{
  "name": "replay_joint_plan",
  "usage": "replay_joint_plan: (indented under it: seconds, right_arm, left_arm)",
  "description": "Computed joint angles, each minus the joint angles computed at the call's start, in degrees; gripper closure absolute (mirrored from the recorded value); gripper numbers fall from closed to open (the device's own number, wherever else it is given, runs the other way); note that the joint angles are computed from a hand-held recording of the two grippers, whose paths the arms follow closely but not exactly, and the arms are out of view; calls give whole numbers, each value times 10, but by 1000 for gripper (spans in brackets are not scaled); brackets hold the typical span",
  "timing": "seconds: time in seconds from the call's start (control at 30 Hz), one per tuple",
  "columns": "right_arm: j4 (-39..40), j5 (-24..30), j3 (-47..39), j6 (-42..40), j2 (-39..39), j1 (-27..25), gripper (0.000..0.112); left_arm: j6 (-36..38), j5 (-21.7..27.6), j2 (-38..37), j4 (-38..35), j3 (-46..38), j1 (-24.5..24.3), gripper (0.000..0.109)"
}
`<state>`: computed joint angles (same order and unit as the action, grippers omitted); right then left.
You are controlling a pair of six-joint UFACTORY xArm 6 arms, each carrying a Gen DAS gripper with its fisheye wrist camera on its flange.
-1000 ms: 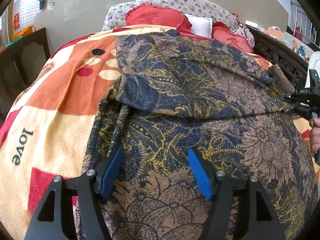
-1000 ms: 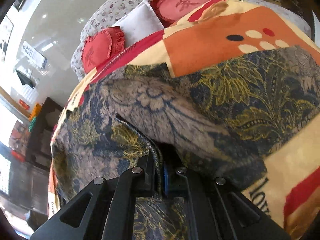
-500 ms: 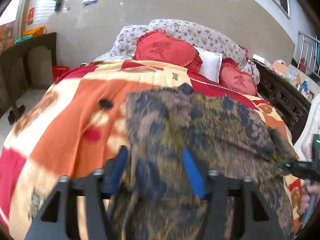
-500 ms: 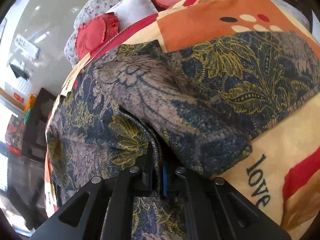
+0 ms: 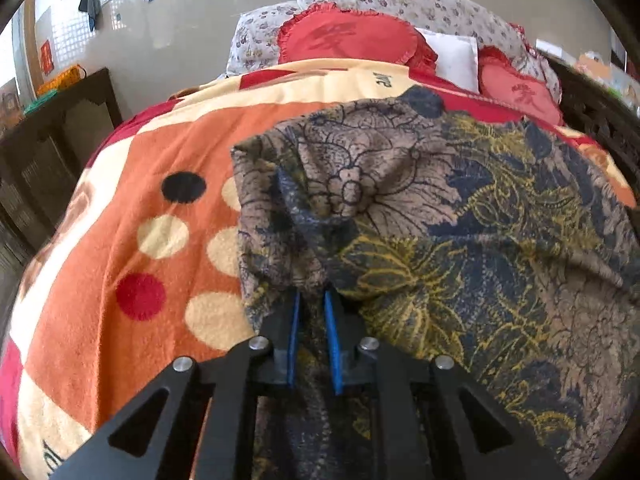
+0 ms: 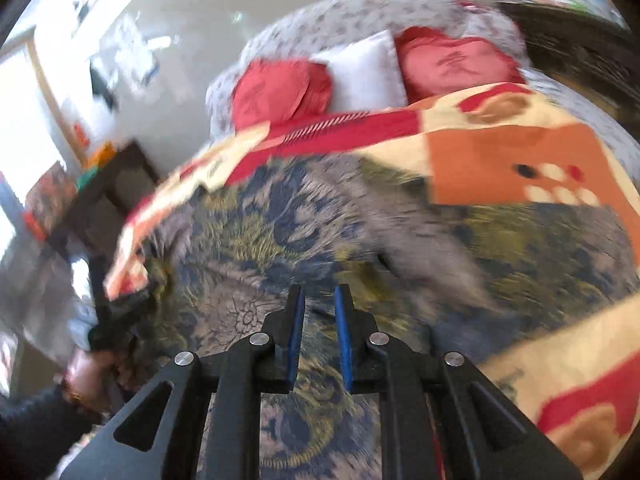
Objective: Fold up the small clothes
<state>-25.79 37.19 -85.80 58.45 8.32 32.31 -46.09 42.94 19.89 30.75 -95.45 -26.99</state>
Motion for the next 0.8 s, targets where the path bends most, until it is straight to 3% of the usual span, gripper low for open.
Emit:
replay_joint_plan:
  seconds: [0.07,0.2,0.3,0.37,0.43,0.5,0.57,0.6,0.63,0.7,0.77,0.8]
  right_arm:
    - [18,76,-77,-13,67,-10,86]
    - [-8,57,-75,7,83,-35,97]
    - [-39,112,-120,-33,106,-19,97]
    - [-24,95,-103,-39,90,-18,97]
    - [-10,19,-36,-28,39,-20,96]
    - [1,-29,17,-23,-1,-16,85]
    - [48,18,25,-65,-1,-10,72]
    - [80,46,26,-87,7,-12,80]
    - [89,49,39,-86,-6,-12,84]
    - [35,3,101,-14,-62,-14,84]
    - [-43,-51,178,72,-137,-24,81]
    - [-85,-47,213,114,-179,-32,77]
  left_arm:
    - [3,-35,-17,-23,30,10,95]
    - [0,-69,-32,-42,57,16,95]
    - [-6,-58,-31,-28,51,10,95]
    - [-7,-48,-27,-19,44,6,93]
    - [-6,-42,-23,-14,38,4,91]
    - [-5,-32,-17,-8,28,0,90]
    - [2,-18,-11,-7,15,-3,88]
    - [13,-10,-10,-15,9,-4,87]
    - [37,5,-11,-33,-1,-6,82]
    - [32,3,-34,-26,12,-10,68]
    - [7,-32,-78,5,59,-17,38]
    - [-4,-48,-103,14,88,-21,33]
